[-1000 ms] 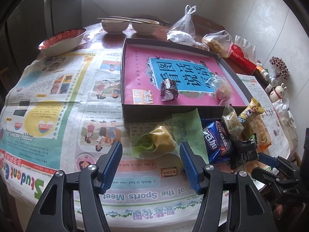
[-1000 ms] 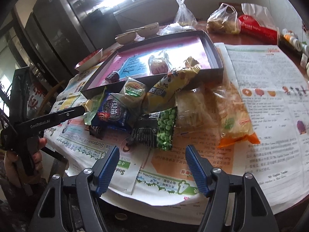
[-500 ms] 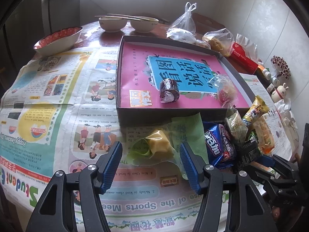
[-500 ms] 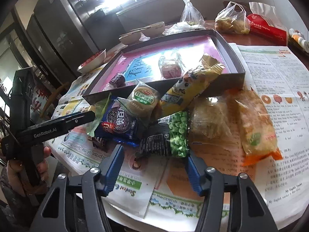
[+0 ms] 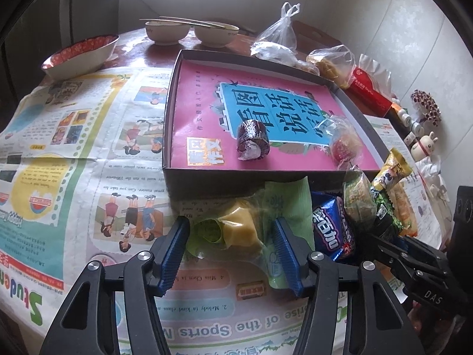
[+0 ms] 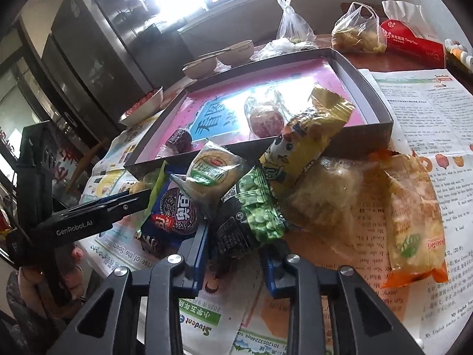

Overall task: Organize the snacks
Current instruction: 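Grasp the yellow cake in green wrapper with the left tool while the right tool grasps the green pea packet, then lift both snacks and carry them over the pink-lined tray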

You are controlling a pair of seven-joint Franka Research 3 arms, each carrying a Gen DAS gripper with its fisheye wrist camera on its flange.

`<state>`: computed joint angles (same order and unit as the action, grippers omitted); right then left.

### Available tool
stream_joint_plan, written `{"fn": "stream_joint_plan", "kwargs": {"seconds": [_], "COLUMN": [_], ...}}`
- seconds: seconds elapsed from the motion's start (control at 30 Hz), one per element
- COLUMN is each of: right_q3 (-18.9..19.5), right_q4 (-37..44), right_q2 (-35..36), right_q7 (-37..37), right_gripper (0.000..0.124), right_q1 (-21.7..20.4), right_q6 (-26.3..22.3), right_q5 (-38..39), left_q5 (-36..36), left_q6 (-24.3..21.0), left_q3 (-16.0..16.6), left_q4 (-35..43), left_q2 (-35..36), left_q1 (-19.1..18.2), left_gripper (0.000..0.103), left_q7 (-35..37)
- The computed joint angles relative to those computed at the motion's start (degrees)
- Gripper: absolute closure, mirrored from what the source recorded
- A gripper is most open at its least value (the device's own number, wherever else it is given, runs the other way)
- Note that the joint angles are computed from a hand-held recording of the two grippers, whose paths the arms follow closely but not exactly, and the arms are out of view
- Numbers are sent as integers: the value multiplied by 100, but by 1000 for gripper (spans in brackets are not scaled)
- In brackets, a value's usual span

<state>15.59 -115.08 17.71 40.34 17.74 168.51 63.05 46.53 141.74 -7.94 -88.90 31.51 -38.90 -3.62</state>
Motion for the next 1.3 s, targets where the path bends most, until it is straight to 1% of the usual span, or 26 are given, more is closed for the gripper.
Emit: {"fn": "stream_joint_plan", "kwargs": {"seconds": [0.23, 0.3, 0.43, 0.53, 0.7, 0.93, 1.13, 1.3], "right_q3": [56, 87, 122, 75, -66, -202, -271, -284], "right_q4": [-240, -287, -345, -358, -311, -192, -67, 55], "right_q2": [-224, -282, -420, -519, -606, -641, -625, -581], "right_q7": [-303, -428, -780, -1106, -1461, -1679, -1771, -1858], "right_gripper": [99, 99, 99, 99, 99, 100, 99, 100], "right_q1": [51, 33, -9, 31, 156, 276, 300, 299], "right_q6": [443, 524, 559, 586, 613, 643, 546, 554], "right_q5": [190, 306, 701, 1051, 1432, 1661, 1701, 1742], "left_q5": [157, 200, 312, 432, 597, 959, 1096, 1172], "left_q6": [436, 487, 571, 610, 607, 459, 387, 201], "left_q3": [61, 74, 88, 94, 68, 23, -42, -50], "left_q4": [-238, -287, -389, -506, -632, -695, -630, -486], "left_q2": [-94, -123, -205, -316, -448, -648, -700, -685], "left_q1": [44, 36, 20, 14, 38, 31, 102, 103], "left_gripper": [56, 58, 62, 64, 65, 65, 65, 65], "left_q7": [-303, -377, -506, -654, -866, -1165, -1225, -1219]}}
